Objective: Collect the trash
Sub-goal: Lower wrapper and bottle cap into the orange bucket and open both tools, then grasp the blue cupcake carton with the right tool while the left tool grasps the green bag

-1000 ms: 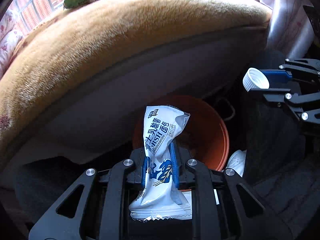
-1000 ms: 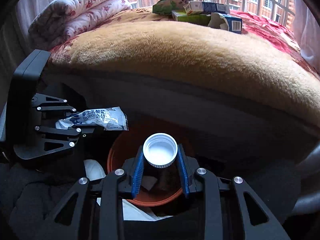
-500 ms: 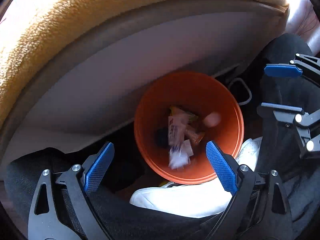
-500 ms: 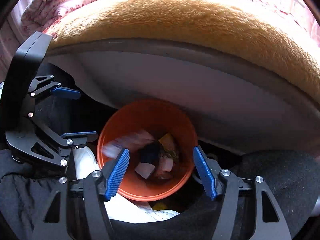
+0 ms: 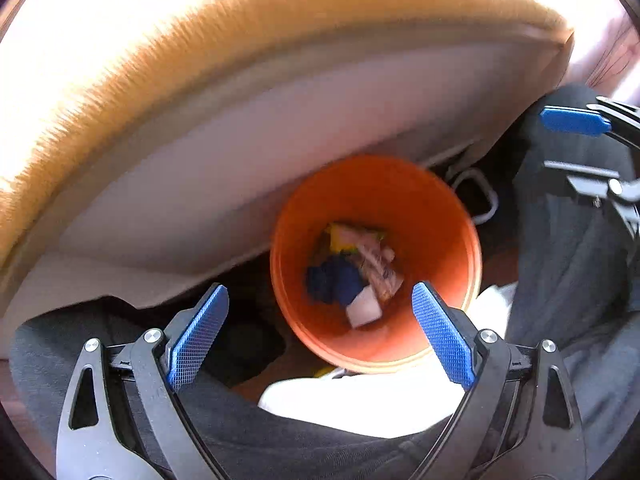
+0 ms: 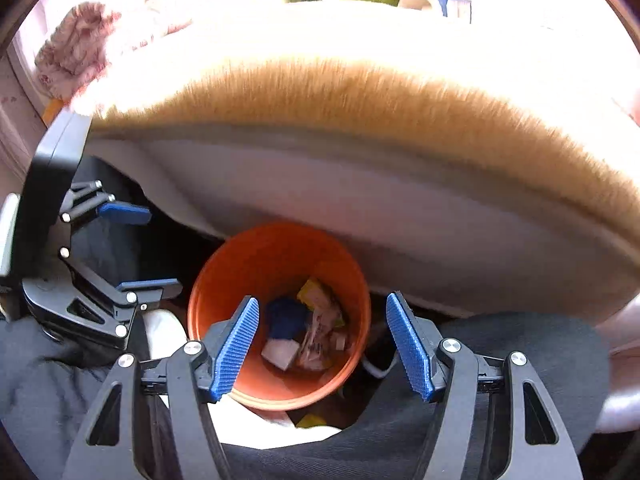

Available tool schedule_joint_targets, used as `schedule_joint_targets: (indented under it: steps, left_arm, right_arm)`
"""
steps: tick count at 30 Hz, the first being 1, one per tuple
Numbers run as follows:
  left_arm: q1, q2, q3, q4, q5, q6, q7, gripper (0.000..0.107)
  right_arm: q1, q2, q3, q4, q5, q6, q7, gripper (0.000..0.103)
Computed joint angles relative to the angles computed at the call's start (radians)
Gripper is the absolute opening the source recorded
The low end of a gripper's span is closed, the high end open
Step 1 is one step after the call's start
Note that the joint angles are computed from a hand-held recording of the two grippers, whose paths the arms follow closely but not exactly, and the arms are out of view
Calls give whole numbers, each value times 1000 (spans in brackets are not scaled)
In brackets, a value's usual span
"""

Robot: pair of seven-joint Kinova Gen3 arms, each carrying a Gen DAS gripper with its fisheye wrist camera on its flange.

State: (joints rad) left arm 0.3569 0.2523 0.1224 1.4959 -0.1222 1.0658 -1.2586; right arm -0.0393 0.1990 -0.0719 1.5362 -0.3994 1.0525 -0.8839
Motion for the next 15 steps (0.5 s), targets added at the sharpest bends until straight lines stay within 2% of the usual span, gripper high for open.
schedule_joint_targets:
  steps: [4, 6, 9, 11, 15]
  left_arm:
    - [-41, -99, -1, 55, 41, -98, -40, 91]
    - [-62, -136, -1, 65, 63, -128, -54, 91]
    - [-88, -174, -2, 66, 84, -168, -60, 91]
    - [-91, -182, 0, 49, 63, -176, -40, 91]
    - [-95, -169, 3, 12, 30, -185, -12, 91]
  right_arm:
    - [62, 6, 7, -101, -118, 55, 48, 66]
    - [75, 19, 6, -151, -154, 52, 58, 67]
    - [69, 45, 5, -229, -137, -5, 53, 70]
    - [61, 77, -3, -292, -117, -36, 54, 70]
    - [46, 175, -16, -464, -64, -62, 14, 81]
